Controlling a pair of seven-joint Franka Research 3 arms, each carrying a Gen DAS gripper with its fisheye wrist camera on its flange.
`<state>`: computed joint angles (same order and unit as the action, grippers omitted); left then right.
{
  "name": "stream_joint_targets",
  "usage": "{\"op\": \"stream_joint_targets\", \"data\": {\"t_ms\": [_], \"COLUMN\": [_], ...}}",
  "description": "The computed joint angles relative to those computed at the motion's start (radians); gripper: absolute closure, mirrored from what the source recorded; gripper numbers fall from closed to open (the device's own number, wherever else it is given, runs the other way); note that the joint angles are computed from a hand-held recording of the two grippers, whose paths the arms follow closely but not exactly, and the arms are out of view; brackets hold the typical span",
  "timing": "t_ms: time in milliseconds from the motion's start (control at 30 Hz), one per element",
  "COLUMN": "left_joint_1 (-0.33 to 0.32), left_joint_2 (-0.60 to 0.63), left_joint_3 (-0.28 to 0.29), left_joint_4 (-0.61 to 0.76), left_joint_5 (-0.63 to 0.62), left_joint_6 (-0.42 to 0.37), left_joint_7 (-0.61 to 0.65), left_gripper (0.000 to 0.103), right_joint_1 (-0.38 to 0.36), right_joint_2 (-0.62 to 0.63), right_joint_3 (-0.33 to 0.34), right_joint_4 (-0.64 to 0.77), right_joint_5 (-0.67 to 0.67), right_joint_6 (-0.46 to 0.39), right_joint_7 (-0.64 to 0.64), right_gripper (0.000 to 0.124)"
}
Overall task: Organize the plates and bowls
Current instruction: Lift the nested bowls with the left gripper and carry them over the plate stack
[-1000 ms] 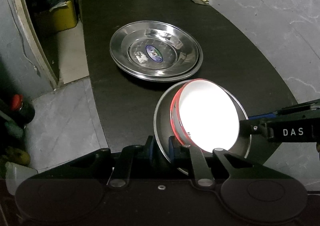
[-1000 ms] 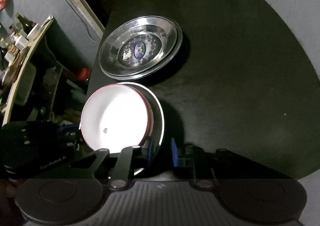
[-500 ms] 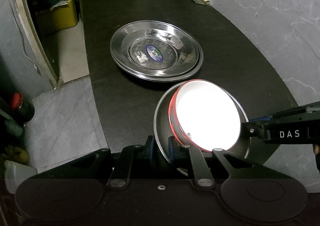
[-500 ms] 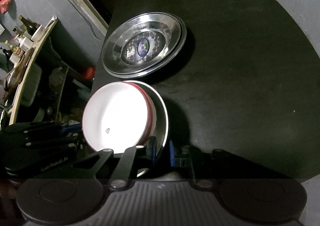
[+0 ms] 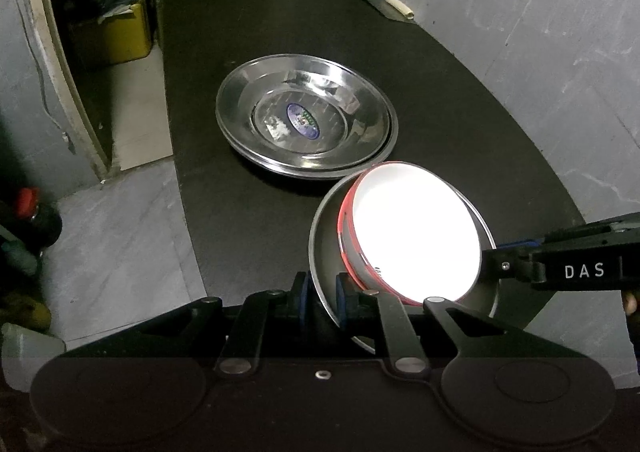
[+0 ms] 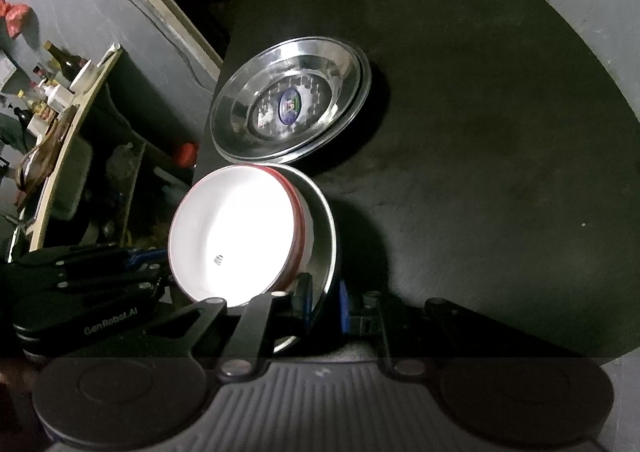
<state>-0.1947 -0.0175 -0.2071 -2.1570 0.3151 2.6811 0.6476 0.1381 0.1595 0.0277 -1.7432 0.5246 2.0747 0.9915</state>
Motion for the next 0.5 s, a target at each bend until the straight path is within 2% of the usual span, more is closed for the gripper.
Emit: {"op": "stream_joint_targets", "data": {"t_ms": [500], "left_joint_1": [0.014], "left_joint_2": [0.031], "left_joint_3": [0.012], "left_joint_4": [0.059], "left_joint_5": [0.048], "left_joint_6": [0.045], "left_joint_7": [-0.045], "left_gripper": [0.091], "right_joint_1": [-0.019], "right_joint_2": [0.043], "right_joint_3": [0.000], "right_joint_4": [0.084], "right_joint_5": [0.053], "right_joint_6": [-0.006], "right_joint_7": [-0.016], "right_gripper": [0.108]}}
